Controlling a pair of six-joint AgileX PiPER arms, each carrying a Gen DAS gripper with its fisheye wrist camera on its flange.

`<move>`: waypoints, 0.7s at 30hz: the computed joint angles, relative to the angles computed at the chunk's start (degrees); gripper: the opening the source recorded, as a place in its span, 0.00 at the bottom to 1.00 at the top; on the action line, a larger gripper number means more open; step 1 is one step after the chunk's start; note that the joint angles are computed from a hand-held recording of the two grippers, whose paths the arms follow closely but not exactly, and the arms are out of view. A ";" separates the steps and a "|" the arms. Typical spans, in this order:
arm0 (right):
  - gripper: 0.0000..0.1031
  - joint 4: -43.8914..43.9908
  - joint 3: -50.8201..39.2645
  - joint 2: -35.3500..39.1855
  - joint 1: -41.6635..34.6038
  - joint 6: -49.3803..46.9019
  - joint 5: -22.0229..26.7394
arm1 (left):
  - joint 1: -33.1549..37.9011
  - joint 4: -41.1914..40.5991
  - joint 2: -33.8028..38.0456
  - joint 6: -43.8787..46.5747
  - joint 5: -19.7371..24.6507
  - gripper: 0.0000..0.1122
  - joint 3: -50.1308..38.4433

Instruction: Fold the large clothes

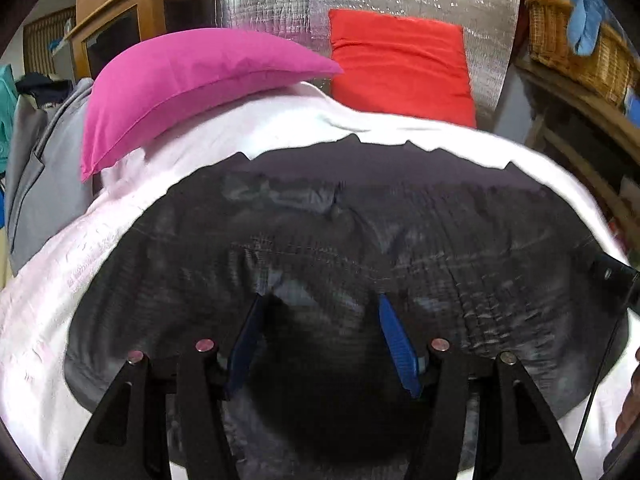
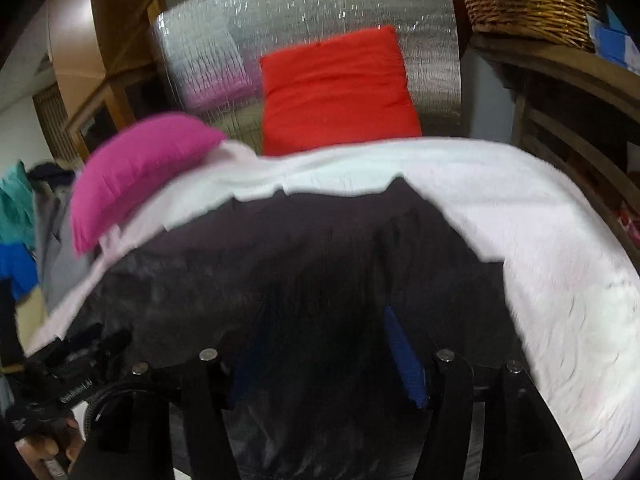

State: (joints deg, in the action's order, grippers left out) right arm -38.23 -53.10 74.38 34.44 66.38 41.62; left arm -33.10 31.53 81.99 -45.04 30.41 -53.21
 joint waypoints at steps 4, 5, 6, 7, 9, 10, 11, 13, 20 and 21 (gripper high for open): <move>0.62 -4.72 1.02 4.81 2.06 3.22 2.42 | -3.51 10.15 2.56 -8.89 1.31 0.57 1.34; 0.62 -5.07 0.79 5.08 2.61 3.63 3.29 | -4.45 12.43 3.06 -10.62 2.11 0.57 1.37; 0.62 -5.01 0.70 5.38 2.48 4.29 3.20 | -4.66 12.79 3.17 -10.86 2.44 0.57 1.30; 0.63 -4.45 0.69 5.19 1.99 4.37 2.77 | -4.34 10.98 3.11 -9.09 2.92 0.57 0.66; 0.62 -1.84 -0.64 4.08 1.61 2.74 4.05 | -3.03 4.36 1.72 -2.46 4.42 0.57 -1.05; 0.62 -1.14 -1.32 3.08 1.92 2.20 5.57 | -2.18 1.68 0.49 0.02 4.84 0.56 -1.32; 0.62 -1.93 -1.31 0.97 3.47 3.90 7.22 | -1.47 0.60 -1.05 0.59 5.13 0.56 -1.08; 0.63 -4.91 -0.61 -2.57 6.88 7.05 9.46 | -1.09 2.37 -3.85 -1.73 6.23 0.56 -0.05; 0.67 -7.98 2.63 -4.96 15.24 13.98 12.52 | 0.28 2.08 -7.24 -2.34 9.32 0.56 2.30; 0.66 -7.75 3.51 -4.62 14.82 14.36 11.72 | 0.49 1.91 -6.42 -2.31 8.90 0.56 2.34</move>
State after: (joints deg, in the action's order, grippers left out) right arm -45.98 -49.59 69.76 49.25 80.74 53.34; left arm -32.61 33.44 75.57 -47.35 39.32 -50.87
